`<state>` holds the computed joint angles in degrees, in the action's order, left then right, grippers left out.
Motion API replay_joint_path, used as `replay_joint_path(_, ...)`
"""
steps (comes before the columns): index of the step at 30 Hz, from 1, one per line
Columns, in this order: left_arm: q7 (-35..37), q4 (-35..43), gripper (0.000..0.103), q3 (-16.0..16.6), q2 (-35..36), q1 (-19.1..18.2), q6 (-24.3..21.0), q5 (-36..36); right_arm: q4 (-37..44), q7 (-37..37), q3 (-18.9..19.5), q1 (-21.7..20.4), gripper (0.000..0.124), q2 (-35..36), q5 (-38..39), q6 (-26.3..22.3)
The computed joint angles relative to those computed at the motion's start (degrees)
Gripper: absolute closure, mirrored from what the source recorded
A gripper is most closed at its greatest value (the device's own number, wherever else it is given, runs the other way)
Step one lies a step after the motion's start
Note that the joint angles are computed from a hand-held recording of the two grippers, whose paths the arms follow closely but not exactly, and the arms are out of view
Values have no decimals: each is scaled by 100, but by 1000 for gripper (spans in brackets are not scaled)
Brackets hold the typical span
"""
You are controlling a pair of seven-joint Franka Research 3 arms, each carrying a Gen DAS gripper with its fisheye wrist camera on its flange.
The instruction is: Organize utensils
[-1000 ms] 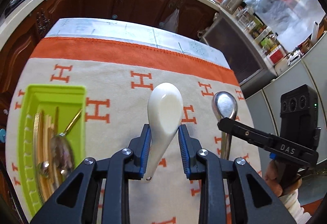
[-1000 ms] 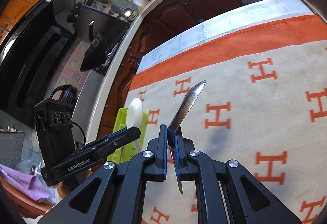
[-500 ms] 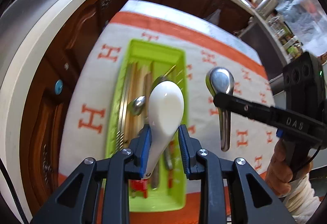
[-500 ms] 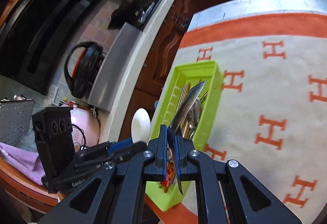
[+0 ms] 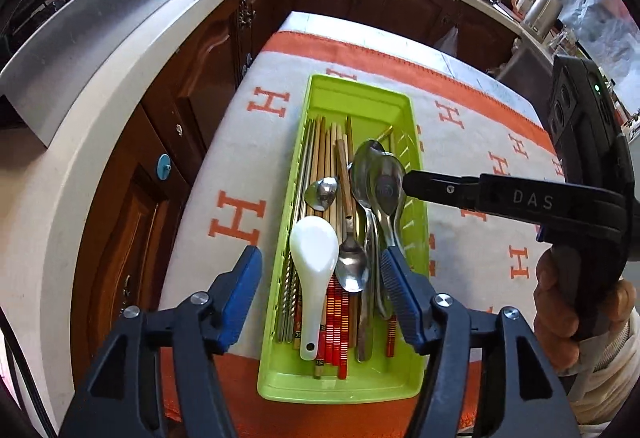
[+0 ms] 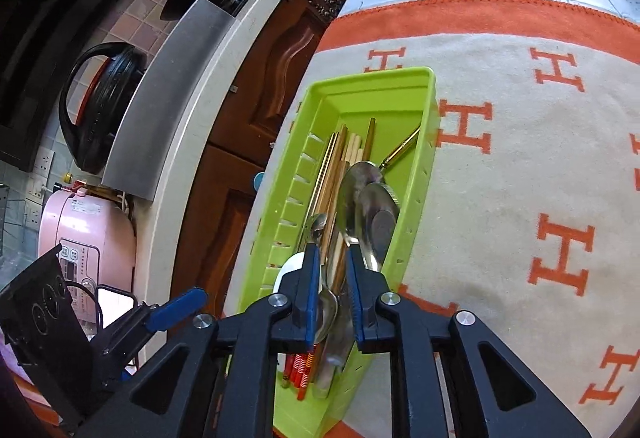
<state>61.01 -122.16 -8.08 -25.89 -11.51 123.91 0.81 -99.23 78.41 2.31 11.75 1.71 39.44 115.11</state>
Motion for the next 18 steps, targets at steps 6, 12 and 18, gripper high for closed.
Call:
replay_joint_path(6,-172,77,35,-122,-10,34,-74,193,-206,-78,-74,-53,105,-342,-27,19)
replay_joint_path(12,-276,61,27,-192,-28,-41,-27,292,-564,-49,-170,-109,103,-731,-303,78)
replay_joint_path(18,-360,226,18,-331,124,-132,-163,448,-1053,-148,-287,-214,102,-1177,-532,181)
